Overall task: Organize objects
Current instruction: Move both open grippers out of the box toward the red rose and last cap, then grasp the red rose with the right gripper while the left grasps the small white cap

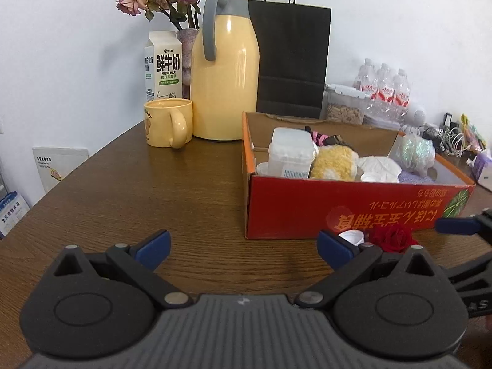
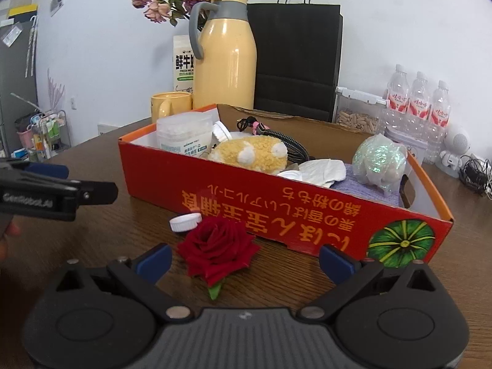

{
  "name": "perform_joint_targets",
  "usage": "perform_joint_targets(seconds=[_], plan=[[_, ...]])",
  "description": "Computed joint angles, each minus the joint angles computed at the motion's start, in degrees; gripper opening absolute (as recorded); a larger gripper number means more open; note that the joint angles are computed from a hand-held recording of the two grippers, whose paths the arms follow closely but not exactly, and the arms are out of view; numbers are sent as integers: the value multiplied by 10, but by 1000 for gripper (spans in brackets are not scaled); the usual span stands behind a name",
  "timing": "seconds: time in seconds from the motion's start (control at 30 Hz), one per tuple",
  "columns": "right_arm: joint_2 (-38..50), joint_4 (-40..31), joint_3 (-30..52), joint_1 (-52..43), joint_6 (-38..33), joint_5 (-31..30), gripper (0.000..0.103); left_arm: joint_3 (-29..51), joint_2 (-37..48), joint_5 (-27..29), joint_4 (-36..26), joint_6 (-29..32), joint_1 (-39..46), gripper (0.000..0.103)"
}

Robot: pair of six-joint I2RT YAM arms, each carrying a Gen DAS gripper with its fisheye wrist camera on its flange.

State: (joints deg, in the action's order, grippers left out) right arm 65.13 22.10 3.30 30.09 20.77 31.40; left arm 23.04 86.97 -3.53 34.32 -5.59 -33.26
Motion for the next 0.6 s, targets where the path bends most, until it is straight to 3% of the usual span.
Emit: perform_joint_targets(seconds=[0.13, 0.23, 0.3, 0.37, 0.4, 0.6], plan=[[50, 28, 18, -19, 7, -33, 77, 0, -1, 10, -1, -1, 4, 103], [78, 37, 30, -16, 12, -38, 74, 2, -1, 14, -3, -2, 5, 103], [86, 44, 32, -11, 15, -38, 59, 4, 2, 15, -5, -2, 6, 103], [92, 45, 35, -10, 16, -44, 53, 8, 4, 17, -10, -2, 6, 103], [95, 41, 38, -10, 15, -46, 41, 9, 6, 17, -11, -2, 5, 103], [76, 50, 25, 0, 10, -40, 38, 15, 18, 12, -11, 3, 0, 103]])
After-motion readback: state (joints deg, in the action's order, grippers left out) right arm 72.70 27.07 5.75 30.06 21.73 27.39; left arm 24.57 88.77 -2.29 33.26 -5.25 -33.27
